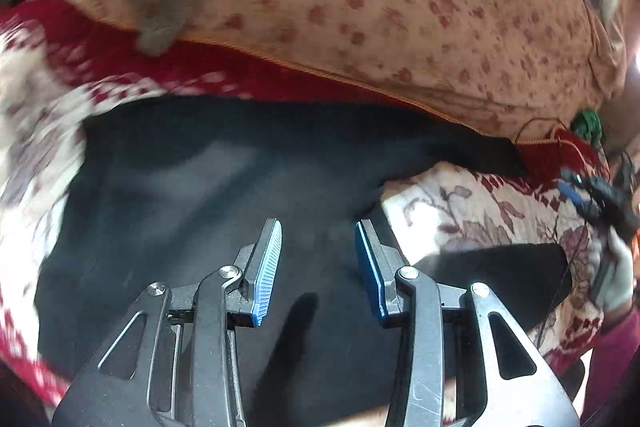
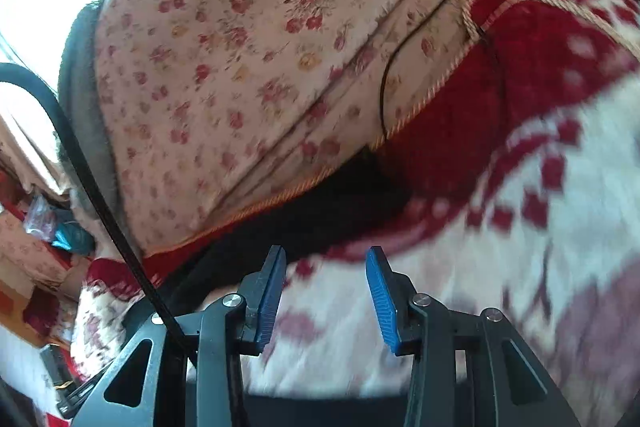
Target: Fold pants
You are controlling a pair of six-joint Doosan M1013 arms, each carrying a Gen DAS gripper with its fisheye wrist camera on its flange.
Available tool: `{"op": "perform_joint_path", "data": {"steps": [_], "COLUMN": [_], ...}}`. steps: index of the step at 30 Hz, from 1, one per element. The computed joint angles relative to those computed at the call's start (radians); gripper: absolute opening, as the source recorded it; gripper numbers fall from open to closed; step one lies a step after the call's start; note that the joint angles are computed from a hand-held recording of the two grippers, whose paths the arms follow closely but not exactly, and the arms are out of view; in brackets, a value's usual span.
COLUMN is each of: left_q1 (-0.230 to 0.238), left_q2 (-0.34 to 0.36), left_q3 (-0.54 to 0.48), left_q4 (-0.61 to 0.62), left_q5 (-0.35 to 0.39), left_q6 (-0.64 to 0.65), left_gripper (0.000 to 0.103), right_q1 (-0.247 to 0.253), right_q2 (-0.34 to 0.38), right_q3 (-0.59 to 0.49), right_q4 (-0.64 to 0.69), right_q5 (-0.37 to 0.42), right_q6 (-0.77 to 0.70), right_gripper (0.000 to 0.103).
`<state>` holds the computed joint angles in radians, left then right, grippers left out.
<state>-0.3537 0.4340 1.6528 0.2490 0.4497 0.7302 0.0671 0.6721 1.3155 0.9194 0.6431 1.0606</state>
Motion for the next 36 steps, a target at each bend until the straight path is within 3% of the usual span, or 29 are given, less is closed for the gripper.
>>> {"op": "perform_joint_path", "data": {"steps": [4, 9, 16, 24, 28, 31, 35, 36], "left_q1": [0.04, 0.074, 0.114, 0.125, 0.126, 0.126, 0.103, 0.097], "left_q2": [0.066, 0.14, 0.236, 0.319, 0.344, 0.354, 0.362, 0.361], "left_q3": [-0.088, -0.19, -0.323, -0.441, -0.475, -0.493, -0.503, -0.501], "left_q4": [-0.211, -0.265, -0.487, -0.503, -0.548, -0.562, -0.469, -0.438], "left_q5": [0.025, 0.083, 0.174, 0.282, 0.33, 0.355, 0.338, 0.332], "left_q6": [0.283, 0.43, 0.769, 0.831, 0.926, 0.962, 0.954, 0.947], "left_gripper": [0.038, 0.038, 0.038, 0.038, 0.04, 0.049, 0.049, 0.049], "right_q1": [0.015, 0.037, 0.045, 0.048, 0.055, 0.056, 0.069, 0.071], "right_q2": [0.09, 0.19, 0.274, 0.323, 0.337, 0.334, 0.317, 0.312], "right_q3": [-0.152, -0.314, -0.445, -0.533, -0.555, -0.546, -0.503, -0.493], "right_q4": [-0.14, -0.295, -0.383, -0.436, -0.468, -0.471, -0.543, -0.543], "right_q5": [0.04, 0.103, 0.166, 0.213, 0.225, 0.214, 0.156, 0.144], "right_q6": [0.108, 0.208, 0.267, 0.285, 0.265, 0.255, 0.232, 0.22], "right_gripper": [0.043, 0.043, 0.049, 0.049, 0.049, 0.049, 0.027, 0.015]}}
